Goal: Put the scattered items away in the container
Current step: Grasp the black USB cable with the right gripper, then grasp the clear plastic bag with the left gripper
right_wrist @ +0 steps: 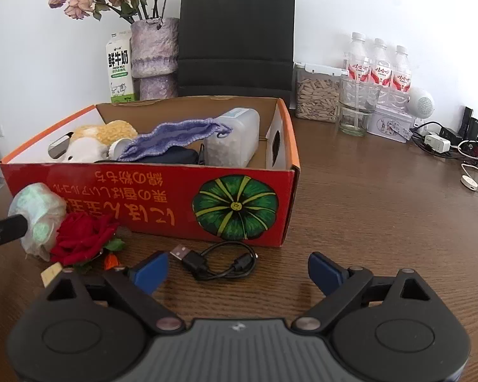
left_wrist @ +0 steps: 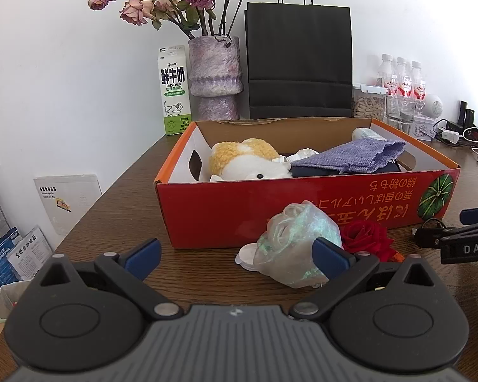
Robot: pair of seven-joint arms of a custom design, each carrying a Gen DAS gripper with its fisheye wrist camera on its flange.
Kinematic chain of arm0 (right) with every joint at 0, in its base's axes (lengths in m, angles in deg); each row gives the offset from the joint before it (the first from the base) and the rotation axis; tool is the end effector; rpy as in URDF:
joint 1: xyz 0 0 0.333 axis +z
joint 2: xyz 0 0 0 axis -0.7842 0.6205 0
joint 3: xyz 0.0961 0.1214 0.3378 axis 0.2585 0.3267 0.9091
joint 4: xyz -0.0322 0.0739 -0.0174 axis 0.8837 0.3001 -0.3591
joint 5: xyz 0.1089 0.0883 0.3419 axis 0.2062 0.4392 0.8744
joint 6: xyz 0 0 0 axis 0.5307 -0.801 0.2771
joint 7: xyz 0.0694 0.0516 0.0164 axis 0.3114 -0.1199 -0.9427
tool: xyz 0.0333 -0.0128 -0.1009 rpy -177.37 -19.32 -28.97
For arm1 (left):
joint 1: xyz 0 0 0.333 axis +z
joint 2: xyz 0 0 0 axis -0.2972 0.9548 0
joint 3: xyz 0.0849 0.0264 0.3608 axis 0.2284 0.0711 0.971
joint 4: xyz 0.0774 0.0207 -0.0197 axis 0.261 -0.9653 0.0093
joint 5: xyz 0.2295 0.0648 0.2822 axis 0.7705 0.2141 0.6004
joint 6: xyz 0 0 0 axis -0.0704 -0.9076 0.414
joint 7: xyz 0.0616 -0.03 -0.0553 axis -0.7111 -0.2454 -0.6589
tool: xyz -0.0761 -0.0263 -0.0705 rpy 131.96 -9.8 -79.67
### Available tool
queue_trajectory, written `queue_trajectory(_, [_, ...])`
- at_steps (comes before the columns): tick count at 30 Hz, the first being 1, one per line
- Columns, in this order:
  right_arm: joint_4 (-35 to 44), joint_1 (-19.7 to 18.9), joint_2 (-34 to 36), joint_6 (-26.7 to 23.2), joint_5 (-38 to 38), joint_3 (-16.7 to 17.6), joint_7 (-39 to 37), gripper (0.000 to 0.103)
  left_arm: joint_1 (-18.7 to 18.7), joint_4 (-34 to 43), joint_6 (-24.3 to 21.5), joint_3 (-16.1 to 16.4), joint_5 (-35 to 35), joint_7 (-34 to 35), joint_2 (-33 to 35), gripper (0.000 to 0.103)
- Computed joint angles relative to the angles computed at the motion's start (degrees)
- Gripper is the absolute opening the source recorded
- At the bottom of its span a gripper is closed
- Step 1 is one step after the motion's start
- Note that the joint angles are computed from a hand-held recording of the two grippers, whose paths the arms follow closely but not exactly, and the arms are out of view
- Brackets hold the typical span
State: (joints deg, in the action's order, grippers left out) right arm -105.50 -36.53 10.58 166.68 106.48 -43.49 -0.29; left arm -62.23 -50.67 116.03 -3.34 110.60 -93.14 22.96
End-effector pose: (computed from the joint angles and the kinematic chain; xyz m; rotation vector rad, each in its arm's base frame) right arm 0.6147 0.2745 0.3348 -1.9196 1.2541 -0.6152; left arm 0.5079 -0.5217 0.3463 -1.6969 1.3126 -0.7064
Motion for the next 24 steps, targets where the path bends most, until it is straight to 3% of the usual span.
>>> queue_trajectory(1, [1.00,0.63,0.29,-1.38,0.16,-0.71,-0.39,0.081,-0.01,-0.05,0.01,0.00,0.01,-0.02,-0.04,0.103])
queue_trajectory(2, [1.57,-0.19,0.61,-2.38,-0.54,0.14,-0.56,0.070,0.01,-0.02,0.01,0.00,-0.01,0.01,-0.02,0.103])
queue_trajectory(3, [1.36,-2.86,0.89,-2.20,-2.35,2.99,-0.39,0.048,0.00,-0.02,0.01,0.00,-0.01,0.01,-0.02,0.103])
queue_trajectory(4, [0.89,-3.84,1.02,-1.27,-3.38,4.14,-0.50,0.046,0.04,-0.07,0.10,-0.02,-0.01,0.01,-0.07,0.103])
queue_trajectory(10, [-1.97,-7.75,0.82,1.28,-7.95,8.07,1.72,0.045,-0.08,-0.07,0.13,-0.03,0.12,-0.04,-0.09,0.103])
queue_trajectory(24, [-4.31,-6.08,-0.39,4.32,-11.91,5.29,6.25,0.045,0.43,-0.55,2.71,-0.12,4.49,-3.12,-0.38,0.103])
